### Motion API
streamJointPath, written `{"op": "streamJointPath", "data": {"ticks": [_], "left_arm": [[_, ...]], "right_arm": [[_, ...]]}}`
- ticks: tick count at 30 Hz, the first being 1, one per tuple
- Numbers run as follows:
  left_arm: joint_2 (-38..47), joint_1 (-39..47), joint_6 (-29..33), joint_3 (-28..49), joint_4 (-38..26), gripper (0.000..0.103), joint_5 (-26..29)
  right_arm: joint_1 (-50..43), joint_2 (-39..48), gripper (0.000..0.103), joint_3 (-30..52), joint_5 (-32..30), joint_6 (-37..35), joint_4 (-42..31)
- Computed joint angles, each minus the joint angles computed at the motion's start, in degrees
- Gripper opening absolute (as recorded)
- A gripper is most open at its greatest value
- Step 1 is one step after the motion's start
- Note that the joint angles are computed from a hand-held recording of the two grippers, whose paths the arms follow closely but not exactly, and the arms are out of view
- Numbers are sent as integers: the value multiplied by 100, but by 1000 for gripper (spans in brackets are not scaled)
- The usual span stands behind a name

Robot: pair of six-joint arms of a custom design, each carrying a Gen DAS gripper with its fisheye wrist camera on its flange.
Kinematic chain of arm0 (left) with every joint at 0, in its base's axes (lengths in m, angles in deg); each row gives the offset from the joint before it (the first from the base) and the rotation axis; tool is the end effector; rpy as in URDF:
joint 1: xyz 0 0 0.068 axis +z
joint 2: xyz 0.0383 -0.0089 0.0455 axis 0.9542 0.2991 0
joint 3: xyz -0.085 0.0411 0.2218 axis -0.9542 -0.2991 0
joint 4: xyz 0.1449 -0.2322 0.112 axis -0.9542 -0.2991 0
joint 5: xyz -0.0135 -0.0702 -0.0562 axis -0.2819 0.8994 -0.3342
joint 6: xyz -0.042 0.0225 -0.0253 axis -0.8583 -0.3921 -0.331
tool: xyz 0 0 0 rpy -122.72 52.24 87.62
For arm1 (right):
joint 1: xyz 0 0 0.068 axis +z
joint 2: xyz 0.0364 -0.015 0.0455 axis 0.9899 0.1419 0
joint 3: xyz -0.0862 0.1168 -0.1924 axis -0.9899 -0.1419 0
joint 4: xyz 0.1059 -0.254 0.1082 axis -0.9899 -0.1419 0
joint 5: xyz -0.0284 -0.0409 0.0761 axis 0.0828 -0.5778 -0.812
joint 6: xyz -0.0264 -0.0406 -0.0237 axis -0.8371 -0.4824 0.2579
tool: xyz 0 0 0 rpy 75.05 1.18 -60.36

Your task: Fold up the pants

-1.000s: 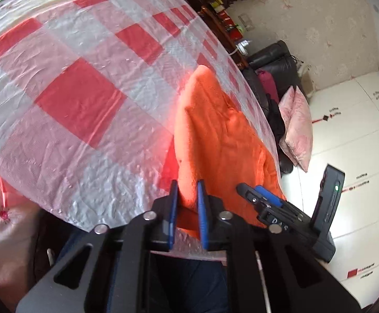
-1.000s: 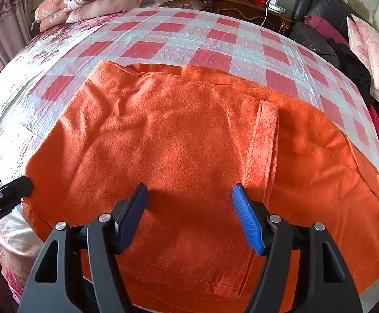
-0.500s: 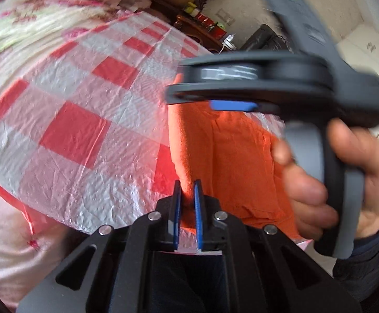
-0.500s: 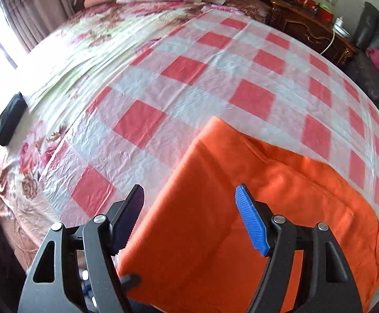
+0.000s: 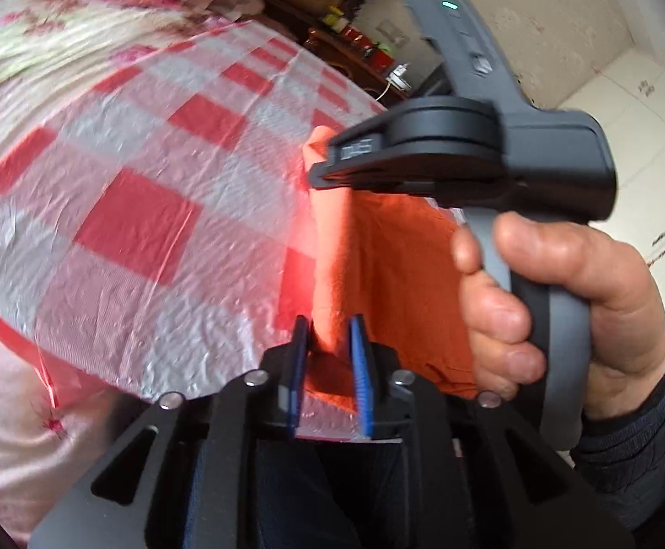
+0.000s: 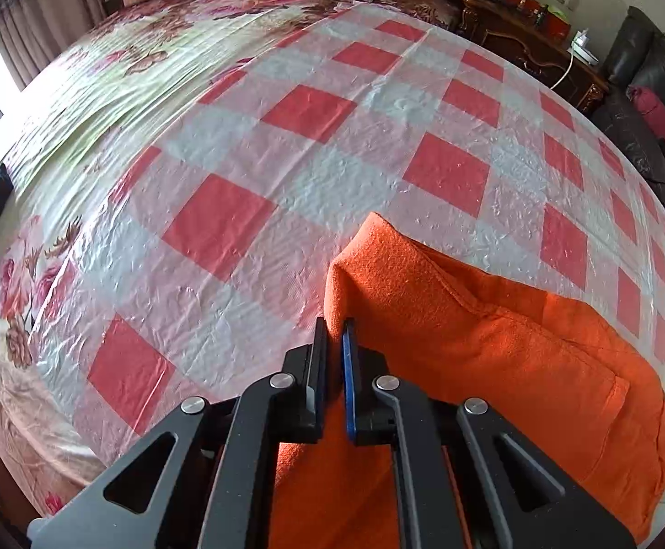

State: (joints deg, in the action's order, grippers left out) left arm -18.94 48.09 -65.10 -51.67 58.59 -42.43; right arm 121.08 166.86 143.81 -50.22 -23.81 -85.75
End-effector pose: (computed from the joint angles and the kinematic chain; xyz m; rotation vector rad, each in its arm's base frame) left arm 0.2166 -0.1166 0.1791 0.1517 2.4651 -0.9893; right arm 0.3305 0.2592 0.2212 -0.1221 2.7632 -0.0271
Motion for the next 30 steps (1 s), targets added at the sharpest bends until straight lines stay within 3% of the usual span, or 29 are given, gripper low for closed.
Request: {"op": "streamJointPath", "data": {"ticks": [3,7,9,10,14,17,19,28,29,30], "left_arm": [[156,72,78,-38,77,43,-57],[301,53,47,-18,213,47,128],[467,-115,44,70,273,39,71],[539,-221,71,115,281,13,0],[645,-435,93,205,255,10,-326],[499,-591,233,204,117,9,-577],[398,-719,292,213,38,9,-757],[385,-862,414,298,9,9,-913],[317,-815,429,256,-13,9,-865],[291,-782,428,236,-7,9,-830]], "right_arm": [[-146,-213,4,-296,-254,45,230],[-269,-590,4,-618,-490,170,433],[-305,-731,4,-706,-553,223,466],[-293,-755,4,-710,-539,234,459],[-165,-617,6,-545,-256,267,294],[-51,-361,27,-333,17,383,77],[-2,-347,48,-394,44,358,170],[132,4,46,-37,245,283,-17],[144,40,39,-14,236,278,-34],[146,78,14,5,216,262,-39]]}}
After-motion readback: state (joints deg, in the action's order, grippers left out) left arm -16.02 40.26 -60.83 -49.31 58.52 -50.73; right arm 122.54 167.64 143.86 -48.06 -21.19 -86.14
